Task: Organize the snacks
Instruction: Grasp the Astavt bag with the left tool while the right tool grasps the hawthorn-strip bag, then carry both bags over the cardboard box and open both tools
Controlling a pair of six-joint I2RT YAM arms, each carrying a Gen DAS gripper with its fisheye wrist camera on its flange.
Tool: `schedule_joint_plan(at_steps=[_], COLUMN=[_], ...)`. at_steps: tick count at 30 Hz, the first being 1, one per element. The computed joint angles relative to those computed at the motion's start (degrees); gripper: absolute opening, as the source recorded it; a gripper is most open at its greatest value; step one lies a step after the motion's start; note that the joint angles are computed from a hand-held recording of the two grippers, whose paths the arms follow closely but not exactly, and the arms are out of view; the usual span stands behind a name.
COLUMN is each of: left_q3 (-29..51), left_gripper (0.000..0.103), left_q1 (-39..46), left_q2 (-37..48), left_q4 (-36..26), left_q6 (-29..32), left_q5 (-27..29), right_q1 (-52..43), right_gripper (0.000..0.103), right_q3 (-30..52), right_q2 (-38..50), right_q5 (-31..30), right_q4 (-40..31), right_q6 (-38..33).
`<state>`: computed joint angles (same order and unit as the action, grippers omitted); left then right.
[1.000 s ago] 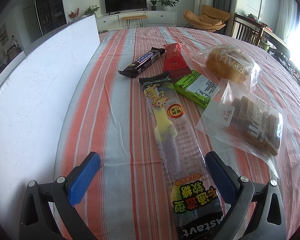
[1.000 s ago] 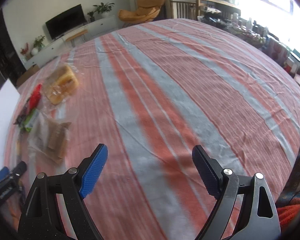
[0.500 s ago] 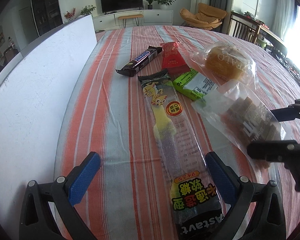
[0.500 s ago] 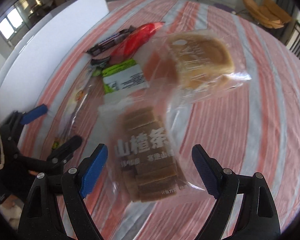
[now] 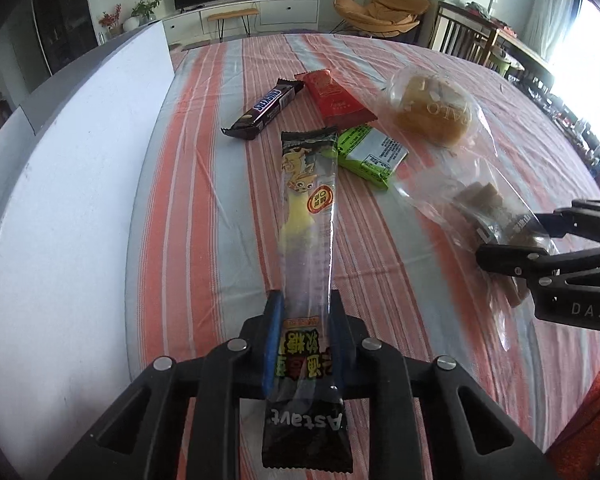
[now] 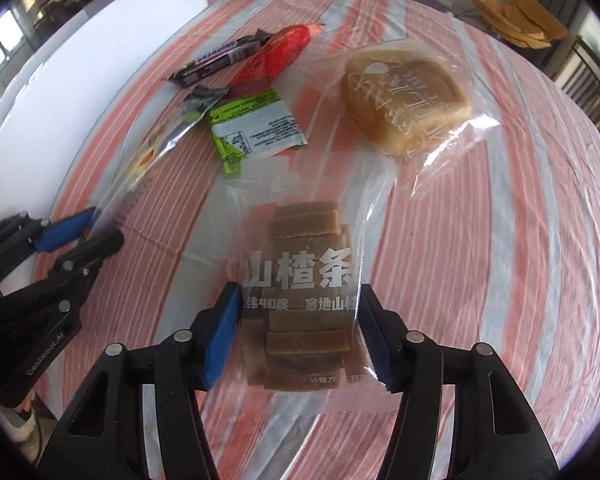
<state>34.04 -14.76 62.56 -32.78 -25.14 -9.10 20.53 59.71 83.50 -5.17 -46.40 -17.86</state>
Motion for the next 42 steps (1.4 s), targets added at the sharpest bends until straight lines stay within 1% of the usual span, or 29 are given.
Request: schedule_joint_plan(at_steps=[1, 2, 3, 4, 5, 6, 8, 10, 11, 13, 14, 15, 16, 18, 20, 21, 22, 23, 24, 25, 26, 27, 28, 31, 34, 35, 38, 41, 42], left_q3=[-0.4, -0.9, -1.4, -1.8, -1.9, -1.9, -2.0, -2.2, -2.4, -3.0, -3.2, -3.4, -3.7, -3.9, -4.1, -4.1, -4.1, -4.2, -4.2, -4.3, -4.3, -4.1, -3.9, -2.6, -0.5, 0.3, 3.0, 6.6, 8.0], left_gripper=[0.013, 0.011, 0.010, 0.010, 0.010, 0.010, 0.010, 0.010, 0.010, 0.010, 0.010, 0.010, 0.010, 0.010, 0.010, 0.010, 0.010, 0.010, 0.010, 0.010, 0.010, 0.010, 0.010, 0.010, 0.010, 0.010, 0.010, 0.010, 0.010], left_q1=[0.8, 1.6, 2.2, 2.1, 1.3, 0.5, -0.6, -1.9, -2.3, -2.5, -2.8, -3.2, -3.6, -3.3, -2.6, -2.4, -2.2, -2.3, -2.4, -2.8, -3.2, -3.7, -4.3, -6.7, -8.6, -9.1, -9.6, -7.7, -6.6], left_q2=[-1.8, -4.2, -6.6, -8.7, -10.3, -11.6, -13.0, -12.1, -11.8, -12.1, -12.4, -12.9, -13.8, -14.5, -15.0, -15.2, -15.5, -16.1, -16.6, -17.2, -17.6, -18.0, -18.3, -19.9, -21.2, -21.6, -23.2, -25.8, -26.8], left_q4=[-0.8, -1.8, -2.9, -4.0, -5.0, -6.0, -6.8, -6.2, -6.0, -5.7, -5.7, -5.8, -6.3, -6.5, -6.6, -6.7, -6.8, -7.2, -7.4, -7.9, -8.2, -8.6, -8.9, -10.3, -12.3, -12.9, -14.9, -17.7, -18.9], left_q6=[-0.1, -0.4, -0.7, -0.9, -1.2, -1.7, -2.0, -2.1, -2.3, -3.0, -3.5, -3.9, -4.2, -4.4, -4.1, -4.0, -3.9, -4.0, -4.1, -4.2, -4.5, -4.9, -5.3, -6.3, -7.0, -7.3, -8.1, -7.7, -7.2], left_q5=[1.9, 4.1, 5.9, 6.6, 6.2, 5.9, 6.3, 5.1, 4.5, 4.3, 4.0, 3.4, 2.8, 2.9, 3.2, 3.2, 3.2, 3.1, 2.9, 2.6, 2.5, 2.2, 2.0, 1.1, 0.8, 0.8, 2.0, 4.6, 5.6], right_q1=[-1.5, -4.3, -8.3, -13.4, -16.8, -20.3, -25.1, -27.3, -27.5, -24.8, -22.4, -18.5, -15.1, -7.7, -1.6, 0.9, 3.5, 3.2, 2.1, 0.0, -1.1, -2.5, -4.7, -11.7, -21.0, -22.9, -26.1, -26.0, -24.3], right_gripper=[0.055, 0.046, 0.036, 0.030, 0.014, 0.007, 0.006, 0.007, 0.013, 0.034, 0.061, 0.080, 0.081, 0.081, 0.080, 0.082, 0.082, 0.083, 0.080, 0.079, 0.063, 0.054, 0.052, 0.051, 0.051, 0.051, 0.051, 0.051, 0.051], right_q3=[-1.7, -3.2, -3.6, -4.1, -3.1, -3.4, -4.1, -4.1, -4.5, -6.2, -6.7, -7.3, -7.9, -8.7, -9.3, -9.4, -10.7, -12.6, -12.8, -12.5, -12.1, -11.2, -10.2, -10.5, -9.7, -9.2, -6.8, -3.4, -2.9], right_q2=[-2.3, -4.5, -6.1, -7.4, -7.0, -7.3, -7.0, -5.8, -6.4, -12.0, -14.6, -16.7, -18.4, -17.7, -14.1, -11.4, -9.9, -11.4, -11.1, -10.7, -10.8, -10.9, -10.6, -12.7, -14.1, -14.7, -17.4, -19.1, -20.3], right_q5=[-0.2, -3.0, -7.7, -13.6, -17.9, -20.5, -22.7, -25.6, -25.6, -20.2, -16.9, -13.2, -9.7, -3.7, 0.2, 2.4, 6.9, 6.4, 5.8, 3.0, 2.9, 2.0, -0.2, -6.4, -19.7, -22.5, -27.0, -30.3, -30.6], right_q4=[0.1, -0.5, -2.2, -4.1, -5.6, -6.4, -7.0, -7.3, -6.3, -2.8, -1.6, -0.2, 0.9, 2.6, 2.6, 2.4, 4.1, 7.2, 7.3, 7.1, 6.7, 5.3, 3.6, 1.3, -3.1, -4.6, -9.6, -13.5, -13.6], right_q6=[-0.1, -0.2, -0.1, -0.8, -0.5, -0.9, -2.1, -3.3, -2.2, 1.2, 2.3, 4.6, 6.5, 9.7, 10.9, 11.1, 11.9, 12.1, 12.0, 11.9, 11.8, 11.0, 10.6, 9.0, 7.1, 6.6, 4.6, 4.8, 6.4])
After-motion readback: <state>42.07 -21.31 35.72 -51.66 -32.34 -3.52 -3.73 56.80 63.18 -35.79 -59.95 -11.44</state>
